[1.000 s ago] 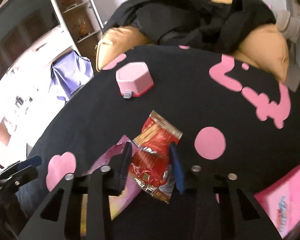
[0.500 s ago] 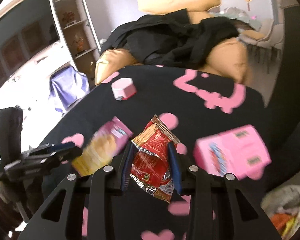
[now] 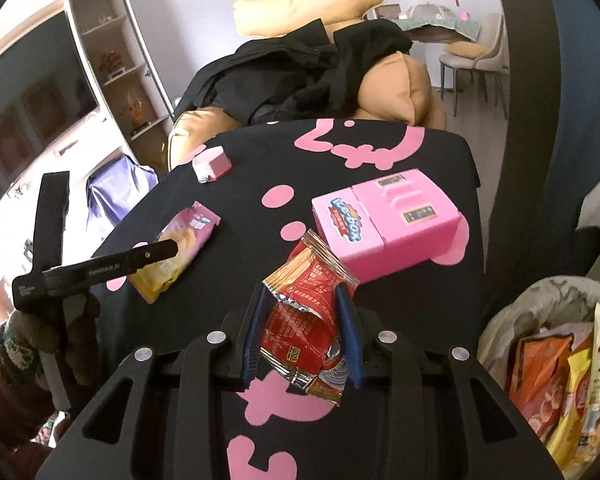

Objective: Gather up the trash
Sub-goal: 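Grasp the pink potato chip bag with the left tool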

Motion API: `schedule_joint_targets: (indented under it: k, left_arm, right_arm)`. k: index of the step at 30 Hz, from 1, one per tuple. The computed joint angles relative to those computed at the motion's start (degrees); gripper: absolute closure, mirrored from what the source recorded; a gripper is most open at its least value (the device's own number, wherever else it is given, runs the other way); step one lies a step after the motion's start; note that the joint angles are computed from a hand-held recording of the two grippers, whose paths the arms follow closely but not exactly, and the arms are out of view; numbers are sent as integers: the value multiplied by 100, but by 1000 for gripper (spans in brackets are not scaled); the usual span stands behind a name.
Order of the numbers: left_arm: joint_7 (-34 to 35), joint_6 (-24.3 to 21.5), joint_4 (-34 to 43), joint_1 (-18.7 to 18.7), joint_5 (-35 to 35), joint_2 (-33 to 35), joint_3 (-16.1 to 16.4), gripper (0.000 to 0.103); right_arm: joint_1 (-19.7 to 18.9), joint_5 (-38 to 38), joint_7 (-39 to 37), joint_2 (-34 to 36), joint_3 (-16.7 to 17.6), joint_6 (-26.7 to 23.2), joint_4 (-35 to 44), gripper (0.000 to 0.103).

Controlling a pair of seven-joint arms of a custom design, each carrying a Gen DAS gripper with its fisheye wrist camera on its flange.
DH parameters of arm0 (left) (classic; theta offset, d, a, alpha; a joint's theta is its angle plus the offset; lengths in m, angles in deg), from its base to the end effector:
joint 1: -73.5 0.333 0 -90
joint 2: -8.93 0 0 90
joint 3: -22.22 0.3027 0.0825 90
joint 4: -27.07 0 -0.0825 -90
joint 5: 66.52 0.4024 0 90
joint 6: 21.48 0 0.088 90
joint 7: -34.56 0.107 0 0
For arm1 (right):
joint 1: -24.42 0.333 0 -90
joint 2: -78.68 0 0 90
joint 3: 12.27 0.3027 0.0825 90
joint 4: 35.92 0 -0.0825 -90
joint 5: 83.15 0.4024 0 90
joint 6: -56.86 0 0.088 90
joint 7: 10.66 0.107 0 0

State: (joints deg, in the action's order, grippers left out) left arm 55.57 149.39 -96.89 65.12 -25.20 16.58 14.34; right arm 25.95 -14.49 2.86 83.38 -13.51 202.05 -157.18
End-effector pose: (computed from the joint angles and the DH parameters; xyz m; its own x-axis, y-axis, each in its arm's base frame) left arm 0.5654 -0.2114 0.3779 0.1531 -0.9538 0.2587 -0.7362 -0.2847 -0.6140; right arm 0.5954 -0.0073 0.3806 0.4962 -0.8266 -0.2656 -0.6799 -0.1798 -0.7109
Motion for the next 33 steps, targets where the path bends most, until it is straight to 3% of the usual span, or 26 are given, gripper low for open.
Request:
schedule_joint_targets:
  k: [1, 3, 5, 12, 20, 22, 23, 24, 26, 29, 33]
  left_arm:
    - [18, -19, 10, 5, -40, 5, -13, 61]
    - [87, -63, 24, 20, -141, 15, -40, 81]
    - [77, -20, -14, 16, -142, -12, -30, 92]
    - [-735, 100, -203, -34, 583, -317, 87, 98]
    - [-1258, 258, -561, 75, 1233, -672, -40, 98]
    - [-1079, 372, -610, 111, 1116, -661, -77, 97]
    - [-912, 465, -640, 124, 977, -641, -96, 91]
    - [-758, 540, -656, 129, 844, -613, -114, 78]
    - [-781, 563, -621, 105, 899, -556, -111, 65]
    - [-687, 426, -522, 48, 894, -434, -129, 63]
    - [-203, 200, -417, -3, 345, -246, -200, 63]
  right_arm:
    - [-6, 33, -44, -21, -3, -8, -29, 70]
    - [-7, 100, -160, -86, -7, 6, -108, 70]
    - [5, 172, -300, -150, -12, 28, -170, 70]
    - [48, 237, -468, -311, -62, -37, -285, 70]
    - [90, -37, -292, -365, -92, 64, -463, 70]
    - [106, -77, -270, -365, -88, 149, -516, 70]
    - [115, -103, -240, -353, -84, 201, -536, 70]
    - [122, -130, -199, -335, -80, 245, -552, 70]
    - [128, -177, -129, -295, -76, 281, -566, 70]
    - [137, -184, -127, -265, -56, 371, -599, 70]
    - [114, -160, -119, -211, -63, 346, -599, 68]
